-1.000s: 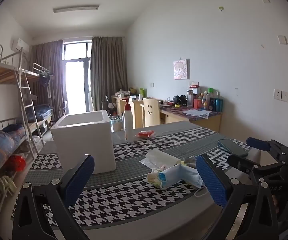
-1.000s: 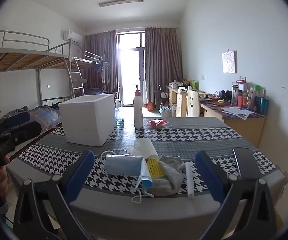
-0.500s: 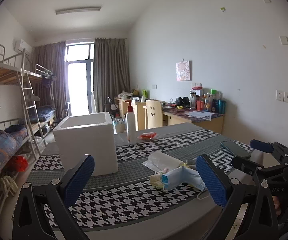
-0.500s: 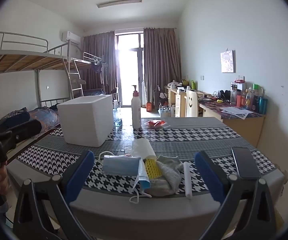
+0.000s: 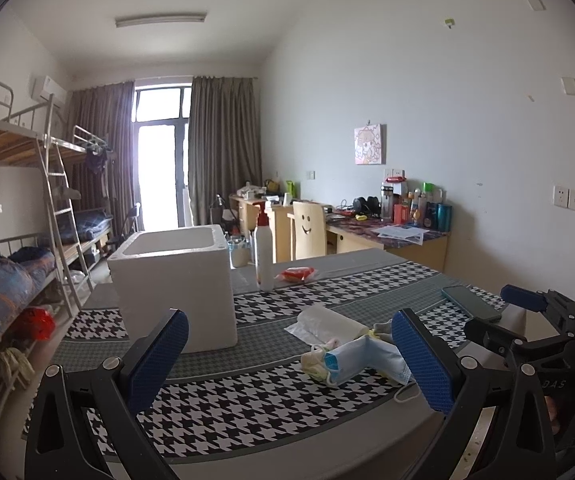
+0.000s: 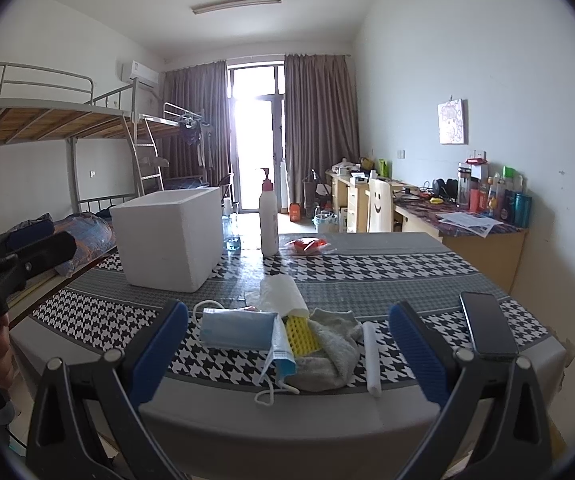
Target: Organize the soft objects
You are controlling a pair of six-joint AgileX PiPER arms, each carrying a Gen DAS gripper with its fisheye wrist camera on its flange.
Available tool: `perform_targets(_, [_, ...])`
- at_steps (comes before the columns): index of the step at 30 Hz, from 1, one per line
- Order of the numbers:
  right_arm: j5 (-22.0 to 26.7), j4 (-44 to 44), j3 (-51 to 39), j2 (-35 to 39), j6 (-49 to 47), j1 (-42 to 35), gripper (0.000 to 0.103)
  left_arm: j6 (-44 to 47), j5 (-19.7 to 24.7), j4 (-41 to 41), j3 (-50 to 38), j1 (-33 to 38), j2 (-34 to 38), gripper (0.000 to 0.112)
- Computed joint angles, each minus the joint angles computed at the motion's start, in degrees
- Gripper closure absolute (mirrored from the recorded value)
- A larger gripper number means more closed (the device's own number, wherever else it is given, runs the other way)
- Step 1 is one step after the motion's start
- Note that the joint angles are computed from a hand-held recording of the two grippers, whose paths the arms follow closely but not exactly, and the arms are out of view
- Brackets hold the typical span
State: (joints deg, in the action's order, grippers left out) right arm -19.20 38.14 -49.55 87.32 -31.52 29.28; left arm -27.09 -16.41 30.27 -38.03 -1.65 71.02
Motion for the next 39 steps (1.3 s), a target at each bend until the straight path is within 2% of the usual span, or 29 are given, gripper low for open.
perform_targets(15, [1.0,0.8,-0.6,0.1,-0.8,-0.8,0.001,-6.4,0.6,7.4,-1.0,0.0,0.6,0.010])
perform_targets(31, [3.2,-2.1,-2.6,3.1,2.8,-3.5,0.001,-14.1,2.5,15.2,-6.0,-1.7,6.7,0.010])
perform_targets(39, [4.7,2.4,-4.0,4.9,-1.4,-4.8,0.001,-20.0,4.4,21.2,-9.5,-3.5,11.0,0.010])
